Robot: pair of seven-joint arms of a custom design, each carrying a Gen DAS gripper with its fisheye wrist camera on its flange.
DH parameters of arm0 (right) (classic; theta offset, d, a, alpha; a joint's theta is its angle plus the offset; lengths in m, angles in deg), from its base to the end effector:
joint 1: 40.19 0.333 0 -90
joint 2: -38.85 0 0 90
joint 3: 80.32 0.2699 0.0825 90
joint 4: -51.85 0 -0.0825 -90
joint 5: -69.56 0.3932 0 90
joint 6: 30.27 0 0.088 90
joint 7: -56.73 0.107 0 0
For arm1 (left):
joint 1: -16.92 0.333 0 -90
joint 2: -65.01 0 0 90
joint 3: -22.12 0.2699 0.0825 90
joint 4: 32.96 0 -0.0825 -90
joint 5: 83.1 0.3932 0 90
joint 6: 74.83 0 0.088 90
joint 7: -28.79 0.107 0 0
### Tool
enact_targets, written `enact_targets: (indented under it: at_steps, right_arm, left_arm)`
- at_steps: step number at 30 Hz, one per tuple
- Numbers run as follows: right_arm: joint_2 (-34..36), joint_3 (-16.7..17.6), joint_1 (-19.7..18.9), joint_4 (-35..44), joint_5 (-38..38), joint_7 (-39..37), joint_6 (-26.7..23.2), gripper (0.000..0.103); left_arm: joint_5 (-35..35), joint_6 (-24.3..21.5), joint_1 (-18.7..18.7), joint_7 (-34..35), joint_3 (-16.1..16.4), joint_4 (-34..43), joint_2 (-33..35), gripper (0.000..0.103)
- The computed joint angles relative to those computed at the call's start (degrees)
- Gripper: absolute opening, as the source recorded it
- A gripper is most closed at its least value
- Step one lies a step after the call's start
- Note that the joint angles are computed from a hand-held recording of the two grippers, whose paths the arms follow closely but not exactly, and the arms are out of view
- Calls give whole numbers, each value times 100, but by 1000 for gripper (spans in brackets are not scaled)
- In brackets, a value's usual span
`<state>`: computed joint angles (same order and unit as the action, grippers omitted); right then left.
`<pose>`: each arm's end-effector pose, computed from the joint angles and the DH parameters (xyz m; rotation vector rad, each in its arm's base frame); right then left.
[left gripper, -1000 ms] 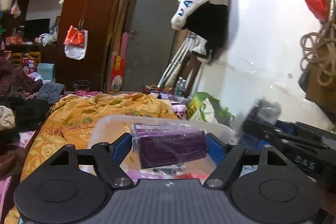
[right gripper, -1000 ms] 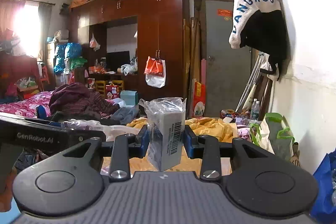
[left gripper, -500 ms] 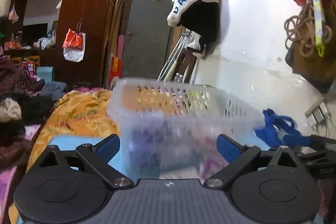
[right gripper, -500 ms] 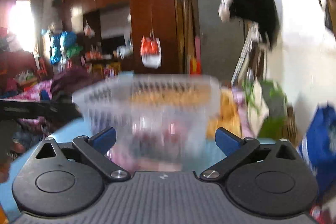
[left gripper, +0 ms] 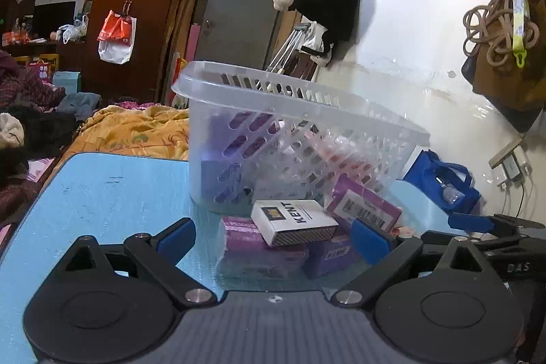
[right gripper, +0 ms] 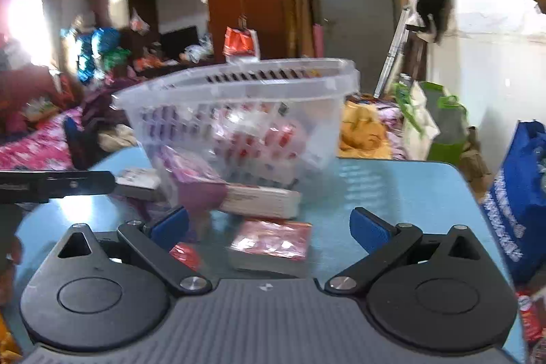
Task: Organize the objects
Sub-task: 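Grasp the KENT matchbox with the left tool while the right tool grasps a purple box, both into basket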
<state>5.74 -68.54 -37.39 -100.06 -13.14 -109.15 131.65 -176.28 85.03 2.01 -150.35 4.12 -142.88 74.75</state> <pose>0.3995 0.1517 0.4202 -1.3433 1.7710 -1.0096 0.5496 -0.2940 0.3979 -1.0537 2.2889 -1.5864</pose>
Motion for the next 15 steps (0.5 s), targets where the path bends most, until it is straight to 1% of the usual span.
enact_targets:
  at_steps: [2, 4, 6, 8, 10, 12, 15]
  right_arm:
    - [27, -5, -41, 23, -165, 182, 102, 101]
    - [24, 14, -82, 67, -627, 586, 212, 101]
    - [12, 3, 16, 83, -735, 614, 48, 101]
    - [0, -33, 107, 81, -722, 582, -118, 101]
    - [-118, -141, 132, -11, -849, 815, -78, 101]
    - [-227, -271, 137, -97, -1038, 1093, 62, 101]
    - [-326, -373, 166, -184, -1091, 1173, 106, 101]
  left_arm:
    - [-29, 37, -26, 35, -19, -13, 3, 99]
    - [-6, 90, -69, 45, -41, 26, 42, 99]
    - [-62, 180, -109, 118, -71, 85, 89, 99]
    - [51, 315, -172, 44, -100, 190, 169, 99]
    - [306, 544, -250, -102, -139, 295, 272, 99]
    - [463, 919, -337, -115, -211, 416, 399, 99]
    - [526, 1271, -369, -52, -328, 499, 496, 99]
